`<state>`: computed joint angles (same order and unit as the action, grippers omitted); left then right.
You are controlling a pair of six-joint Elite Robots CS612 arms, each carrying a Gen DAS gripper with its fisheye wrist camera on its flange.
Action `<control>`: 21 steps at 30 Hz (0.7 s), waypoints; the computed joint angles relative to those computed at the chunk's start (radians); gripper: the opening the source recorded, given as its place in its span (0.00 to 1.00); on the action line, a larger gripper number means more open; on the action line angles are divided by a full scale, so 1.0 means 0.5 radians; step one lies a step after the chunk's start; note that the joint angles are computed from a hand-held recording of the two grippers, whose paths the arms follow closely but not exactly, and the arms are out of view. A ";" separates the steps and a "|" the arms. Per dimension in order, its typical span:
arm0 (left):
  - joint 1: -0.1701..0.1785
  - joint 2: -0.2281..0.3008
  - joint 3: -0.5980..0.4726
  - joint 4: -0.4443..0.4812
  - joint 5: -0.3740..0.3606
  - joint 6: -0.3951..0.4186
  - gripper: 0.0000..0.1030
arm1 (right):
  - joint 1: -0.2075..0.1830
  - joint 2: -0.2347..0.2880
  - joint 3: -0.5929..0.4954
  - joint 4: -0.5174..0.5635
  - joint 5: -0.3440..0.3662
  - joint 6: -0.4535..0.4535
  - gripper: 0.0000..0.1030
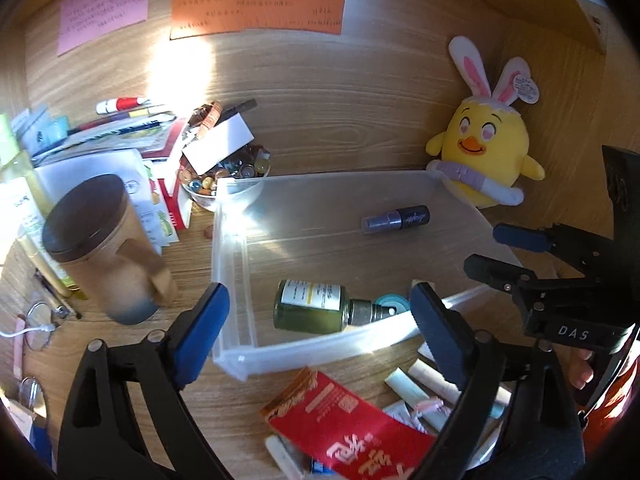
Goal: Organize objects
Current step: 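Lower the bottle and tile into the clear box and open both tools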
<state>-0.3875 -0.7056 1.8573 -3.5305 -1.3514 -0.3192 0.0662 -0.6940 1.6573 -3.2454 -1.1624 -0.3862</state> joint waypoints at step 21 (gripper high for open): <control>-0.043 -0.048 0.312 -0.036 0.085 -0.234 0.94 | -0.068 -0.061 0.283 -0.217 0.052 -0.041 0.65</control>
<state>-0.4090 -0.7299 2.0131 -3.5484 -1.3089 -0.4364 0.0324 -0.7243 1.7989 -3.3540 -1.1365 -0.4068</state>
